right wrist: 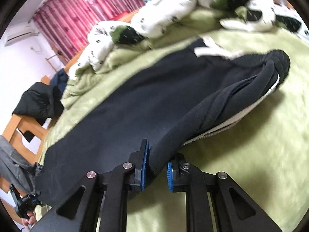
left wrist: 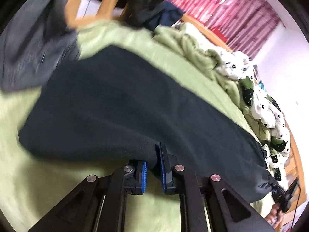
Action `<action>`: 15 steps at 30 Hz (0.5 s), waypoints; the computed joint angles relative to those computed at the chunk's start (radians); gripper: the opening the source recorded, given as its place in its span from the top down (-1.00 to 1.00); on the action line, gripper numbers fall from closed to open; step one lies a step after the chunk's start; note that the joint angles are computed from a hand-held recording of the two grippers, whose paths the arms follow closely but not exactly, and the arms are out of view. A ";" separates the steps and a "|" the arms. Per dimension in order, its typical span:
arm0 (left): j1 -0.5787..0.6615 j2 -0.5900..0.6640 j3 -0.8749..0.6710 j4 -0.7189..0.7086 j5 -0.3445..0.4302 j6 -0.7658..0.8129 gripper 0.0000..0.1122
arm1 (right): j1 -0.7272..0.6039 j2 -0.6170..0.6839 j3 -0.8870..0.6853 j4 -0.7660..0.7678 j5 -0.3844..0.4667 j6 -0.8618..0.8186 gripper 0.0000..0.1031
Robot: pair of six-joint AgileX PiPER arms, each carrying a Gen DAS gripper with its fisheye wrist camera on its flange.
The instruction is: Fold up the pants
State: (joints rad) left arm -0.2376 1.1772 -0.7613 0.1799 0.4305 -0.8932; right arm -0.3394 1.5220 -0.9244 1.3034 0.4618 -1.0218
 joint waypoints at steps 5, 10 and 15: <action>0.075 0.150 -0.210 -0.034 -0.018 0.114 0.80 | 0.022 0.064 -0.193 -0.108 0.026 0.101 0.69; 0.079 0.377 -0.456 0.116 0.024 0.041 0.80 | 0.110 0.209 -0.460 -0.385 -0.012 0.368 0.69; 0.037 0.606 -0.698 0.283 0.126 -0.053 0.80 | 0.205 0.472 -0.857 -0.865 0.045 0.846 0.69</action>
